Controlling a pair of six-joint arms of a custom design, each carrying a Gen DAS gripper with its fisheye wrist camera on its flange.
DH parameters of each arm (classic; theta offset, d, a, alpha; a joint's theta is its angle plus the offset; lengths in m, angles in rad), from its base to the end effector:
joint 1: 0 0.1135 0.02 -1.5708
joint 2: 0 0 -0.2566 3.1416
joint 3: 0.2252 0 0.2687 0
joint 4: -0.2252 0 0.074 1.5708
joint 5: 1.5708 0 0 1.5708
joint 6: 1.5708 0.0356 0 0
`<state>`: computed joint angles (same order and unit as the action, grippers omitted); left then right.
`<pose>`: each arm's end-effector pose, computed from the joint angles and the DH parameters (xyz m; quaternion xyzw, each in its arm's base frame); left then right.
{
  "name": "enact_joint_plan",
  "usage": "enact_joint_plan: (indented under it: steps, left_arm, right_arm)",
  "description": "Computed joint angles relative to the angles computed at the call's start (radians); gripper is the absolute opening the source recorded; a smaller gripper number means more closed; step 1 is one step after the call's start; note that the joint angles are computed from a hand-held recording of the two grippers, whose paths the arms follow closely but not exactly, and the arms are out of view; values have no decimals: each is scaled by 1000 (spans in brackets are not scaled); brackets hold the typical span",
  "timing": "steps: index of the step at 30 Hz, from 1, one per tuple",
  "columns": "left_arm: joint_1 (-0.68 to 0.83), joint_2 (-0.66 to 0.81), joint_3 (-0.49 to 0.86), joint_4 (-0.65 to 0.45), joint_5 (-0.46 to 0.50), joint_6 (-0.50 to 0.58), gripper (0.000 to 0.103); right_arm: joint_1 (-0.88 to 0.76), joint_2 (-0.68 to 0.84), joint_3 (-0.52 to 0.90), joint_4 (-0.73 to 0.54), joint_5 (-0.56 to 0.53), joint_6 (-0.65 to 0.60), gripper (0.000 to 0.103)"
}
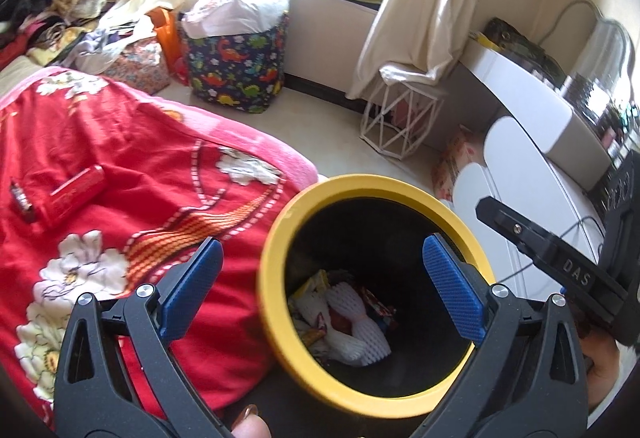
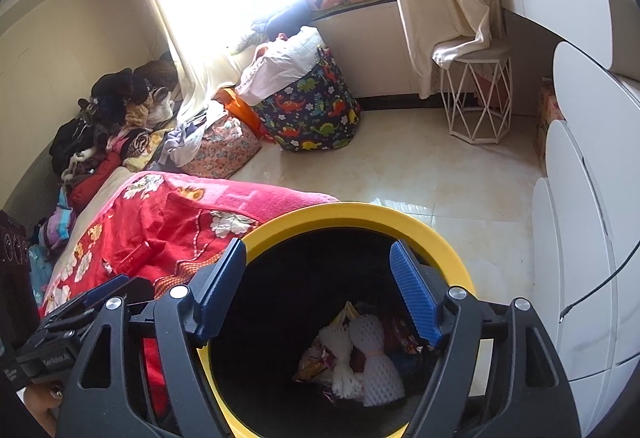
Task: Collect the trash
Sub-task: 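Move both tools back toward the red can and chocolate bar on the bed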
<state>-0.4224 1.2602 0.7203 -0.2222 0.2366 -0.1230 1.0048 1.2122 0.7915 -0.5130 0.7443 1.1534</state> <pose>0.2480 -0.1206 0.1997 0.1821 0.8958 -0.2097 0.3470 0.1561 0.2007 0.2210 0.1792 0.8738 0.0942 0.4422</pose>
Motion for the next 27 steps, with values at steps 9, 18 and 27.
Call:
enact_joint_plan:
  steps: [9, 18, 27]
  left_arm:
    - [159, -52, -23, -1, 31, 27, 92]
    - [342, -37, -6, 10, 82, 83, 92]
    - [559, 58, 61, 30, 147, 129, 92]
  right_arm:
    - [9, 161, 139, 83, -44, -112, 73]
    - [-3, 375, 358, 143, -113, -268, 77]
    - [-25, 602, 617, 136, -200, -390, 80]
